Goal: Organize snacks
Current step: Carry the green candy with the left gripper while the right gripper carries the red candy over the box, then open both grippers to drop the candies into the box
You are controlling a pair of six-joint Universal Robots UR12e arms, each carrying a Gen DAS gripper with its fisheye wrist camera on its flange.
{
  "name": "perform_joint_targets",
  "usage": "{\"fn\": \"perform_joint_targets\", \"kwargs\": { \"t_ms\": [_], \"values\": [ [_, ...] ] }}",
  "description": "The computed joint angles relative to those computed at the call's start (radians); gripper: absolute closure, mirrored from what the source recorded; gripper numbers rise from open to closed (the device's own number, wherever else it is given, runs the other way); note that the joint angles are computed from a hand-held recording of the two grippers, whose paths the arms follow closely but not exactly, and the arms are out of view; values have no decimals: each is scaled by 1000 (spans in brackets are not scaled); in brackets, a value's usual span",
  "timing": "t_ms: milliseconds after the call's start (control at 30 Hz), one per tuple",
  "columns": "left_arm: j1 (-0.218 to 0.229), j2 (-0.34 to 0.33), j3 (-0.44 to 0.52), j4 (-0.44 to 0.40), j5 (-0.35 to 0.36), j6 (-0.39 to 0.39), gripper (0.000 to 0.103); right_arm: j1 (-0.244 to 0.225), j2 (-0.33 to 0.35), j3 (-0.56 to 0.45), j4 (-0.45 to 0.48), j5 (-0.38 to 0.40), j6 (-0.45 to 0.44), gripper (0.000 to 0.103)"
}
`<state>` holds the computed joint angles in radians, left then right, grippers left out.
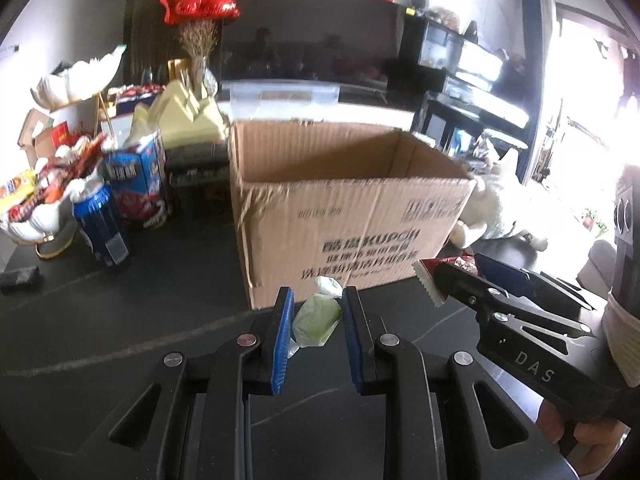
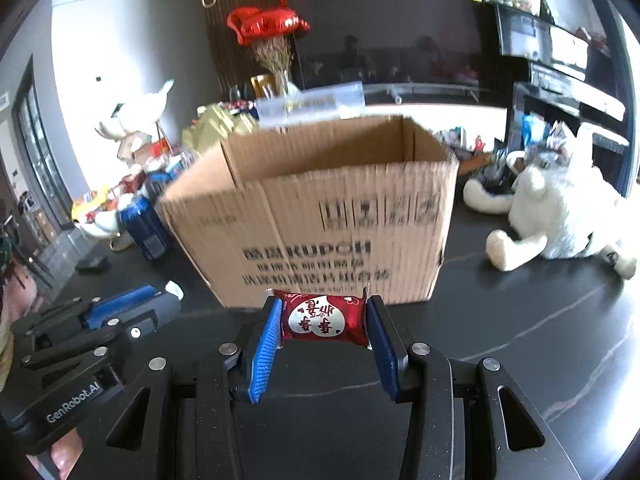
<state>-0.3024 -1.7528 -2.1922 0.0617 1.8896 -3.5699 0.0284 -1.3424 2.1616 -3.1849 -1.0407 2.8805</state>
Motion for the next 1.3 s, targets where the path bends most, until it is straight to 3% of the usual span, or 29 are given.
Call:
{"fn": "perform_joint_targets", "kwargs": {
  "t_ms": [433, 633, 1167, 1300],
  "values": [
    [-22, 44, 37, 11, 53, 53, 78, -24, -51, -6, -93, 64, 45, 59],
    [-12, 47, 67, -16, 43, 72, 78, -17, -56, -34, -91, 53, 42, 59],
    [66, 36, 202, -203, -69, 142, 78, 26, -5, -229, 148, 14, -36, 59],
    [95, 23, 241, -284, -120, 116, 78, 38, 15, -282, 237, -3, -41, 59]
  ]
}}
